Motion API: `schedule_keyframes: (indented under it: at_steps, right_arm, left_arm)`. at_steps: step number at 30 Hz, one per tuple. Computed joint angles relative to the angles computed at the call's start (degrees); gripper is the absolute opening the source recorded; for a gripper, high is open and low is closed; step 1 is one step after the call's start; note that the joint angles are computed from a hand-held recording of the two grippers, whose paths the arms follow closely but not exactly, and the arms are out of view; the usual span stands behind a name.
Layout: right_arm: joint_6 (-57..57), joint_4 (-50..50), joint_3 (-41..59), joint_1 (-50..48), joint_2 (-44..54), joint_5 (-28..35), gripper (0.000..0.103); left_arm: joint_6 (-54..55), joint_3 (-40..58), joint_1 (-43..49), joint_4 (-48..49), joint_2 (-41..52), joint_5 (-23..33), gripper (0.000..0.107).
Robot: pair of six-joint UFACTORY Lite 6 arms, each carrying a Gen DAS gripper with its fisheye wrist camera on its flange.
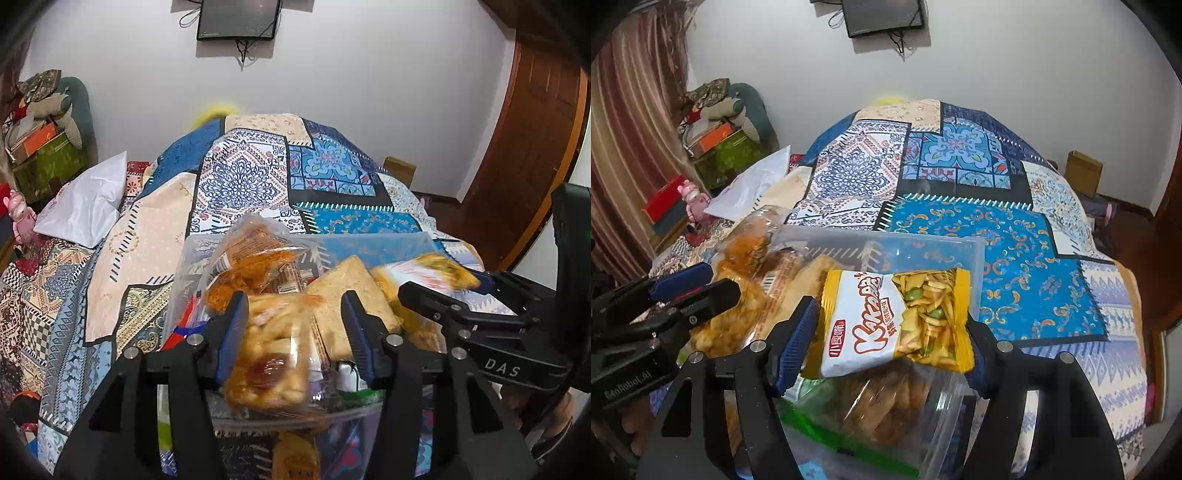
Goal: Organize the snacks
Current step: 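Carry the chip bag and cracker bag over the clear box and release both, then grasp the wrapped cream pastry with the right tool while the left tool grasps the green jelly cup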
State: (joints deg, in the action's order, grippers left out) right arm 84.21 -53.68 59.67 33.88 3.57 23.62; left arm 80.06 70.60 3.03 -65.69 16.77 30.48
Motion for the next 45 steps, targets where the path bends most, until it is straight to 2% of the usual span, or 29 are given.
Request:
schedule_keyframes:
  at_steps: [3, 5, 11, 18, 22, 30, 36, 45]
  right_arm:
    - [0.95, -0.62, -0.66, 2.46, -2.43, 3.13, 0.068]
    - [1.65, -0.82, -1.37, 3.57, -4.20, 3.71, 0.068]
    - [3.79, -1.42, -2.33, 9.35, -9.01, 8.50, 0.068]
    - [7.16, -1.74, -0.67, 17.14, -8.40, 12.57, 0.075]
    - [8.40, -0.77, 0.30, 18.98, -5.32, 10.57, 0.076]
    - [6.85, 3.28, 4.66, 19.82, 5.24, 4.99, 0.076]
    - [1.43, 9.08, 8.67, 18.56, 12.80, 1.09, 0.076]
    - [-4.45, 16.68, 12.95, 17.24, 20.23, -3.04, 0.076]
  left_arm:
    - [1.20, -2.19, 1.55, -0.11, -3.39, 1.77, 0.054]
    - [2.33, -4.27, 2.95, -0.52, -6.47, 2.74, 0.063]
    - [3.86, -7.77, 8.46, 1.72, -12.62, 5.36, 0.072]
    - [4.62, -9.53, 15.29, 7.76, -12.68, 5.05, 0.073]
    - [6.69, -9.58, 17.99, 8.78, -9.10, 2.73, 0.073]
    - [6.62, -5.14, 20.61, 10.00, 2.45, 1.93, 0.073]
    - [5.85, -1.68, 18.33, 9.07, 9.70, 0.24, 0.073]
    - [7.51, 1.02, 15.32, 6.24, 15.29, -1.92, 0.072]
